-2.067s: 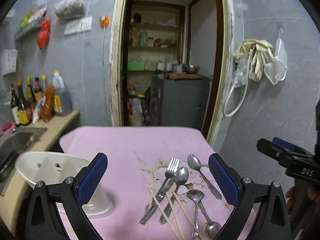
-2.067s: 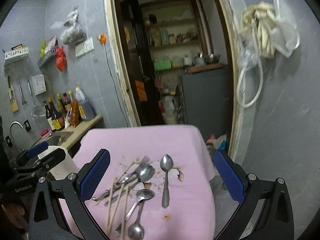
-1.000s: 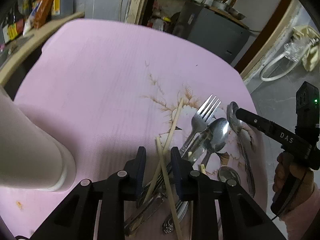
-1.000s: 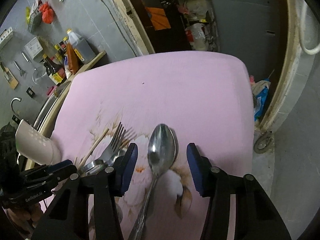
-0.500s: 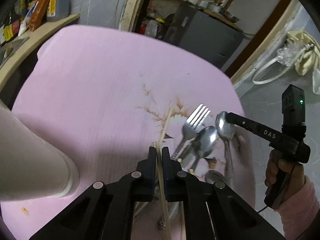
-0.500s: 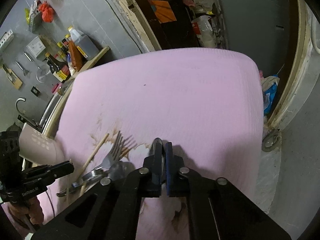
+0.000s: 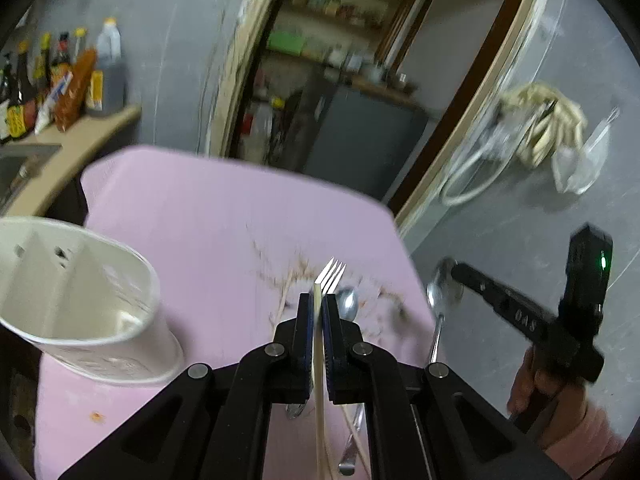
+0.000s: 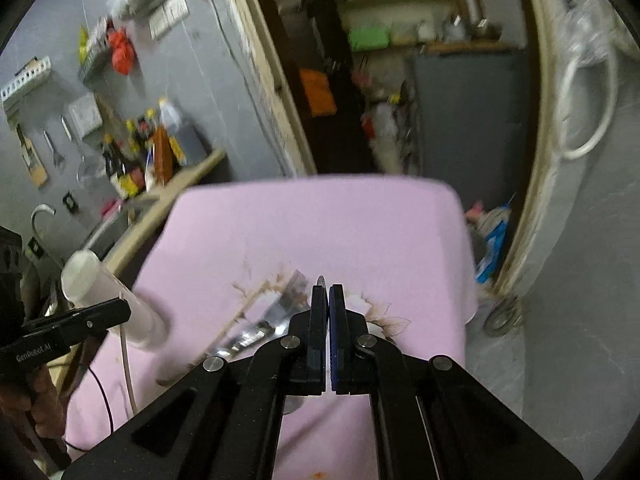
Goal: Organize utensils
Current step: 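Carry the chopstick and spoon over the white caddy and open both tools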
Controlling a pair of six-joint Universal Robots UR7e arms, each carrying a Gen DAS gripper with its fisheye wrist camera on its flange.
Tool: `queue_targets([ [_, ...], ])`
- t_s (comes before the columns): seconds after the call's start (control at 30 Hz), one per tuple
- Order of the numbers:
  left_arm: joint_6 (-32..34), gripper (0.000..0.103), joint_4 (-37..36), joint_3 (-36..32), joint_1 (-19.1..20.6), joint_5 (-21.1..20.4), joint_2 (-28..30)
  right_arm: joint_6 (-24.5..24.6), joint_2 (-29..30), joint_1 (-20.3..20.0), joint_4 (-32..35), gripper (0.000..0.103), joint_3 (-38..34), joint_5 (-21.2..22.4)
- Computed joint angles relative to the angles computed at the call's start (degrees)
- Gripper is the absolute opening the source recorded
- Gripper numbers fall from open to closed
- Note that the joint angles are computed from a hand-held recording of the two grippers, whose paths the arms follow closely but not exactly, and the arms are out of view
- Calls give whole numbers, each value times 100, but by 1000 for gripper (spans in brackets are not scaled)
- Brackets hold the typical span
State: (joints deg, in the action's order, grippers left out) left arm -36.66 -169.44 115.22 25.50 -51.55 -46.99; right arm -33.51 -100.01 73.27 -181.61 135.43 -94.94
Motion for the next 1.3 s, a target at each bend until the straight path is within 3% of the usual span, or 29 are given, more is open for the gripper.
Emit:
queue_targets([
  [0.07, 79, 5, -191, 134, -80, 151, -263, 128, -93, 227, -388, 2, 134, -126],
  [0.23, 587, 5, -643, 337, -151, 641, -916, 370, 358, 1465, -1716, 2, 124, -852],
  [0.43, 1506, 5, -1087, 428, 70, 1129, -1506, 70, 1789, 2964, -3344, 2, -446, -1799],
  [0.6, 2547, 5, -2119, 518, 437, 1408, -1670, -475, 3113, 3736, -4617, 2, -1008, -2369],
  [0.8, 3347, 5, -3508, 626, 1051, 953, -1513, -1342, 4322, 4055, -5868, 2, -1471, -2852],
  [0.97, 3750, 6, -4351, 767, 1372, 574, -1298, -1709, 4857, 4023, -6426, 2, -1531, -3014],
  [1.13, 3711, 6, -4604, 912, 1388, 297, -1489, -1693, 4976, 3985, -6382, 2, -1480, -3095],
  [1.3, 4048, 5, -4708, 830, 1294, 305, -1644, -1769, 4985, 4031, -6343, 2, -1551, -3133],
])
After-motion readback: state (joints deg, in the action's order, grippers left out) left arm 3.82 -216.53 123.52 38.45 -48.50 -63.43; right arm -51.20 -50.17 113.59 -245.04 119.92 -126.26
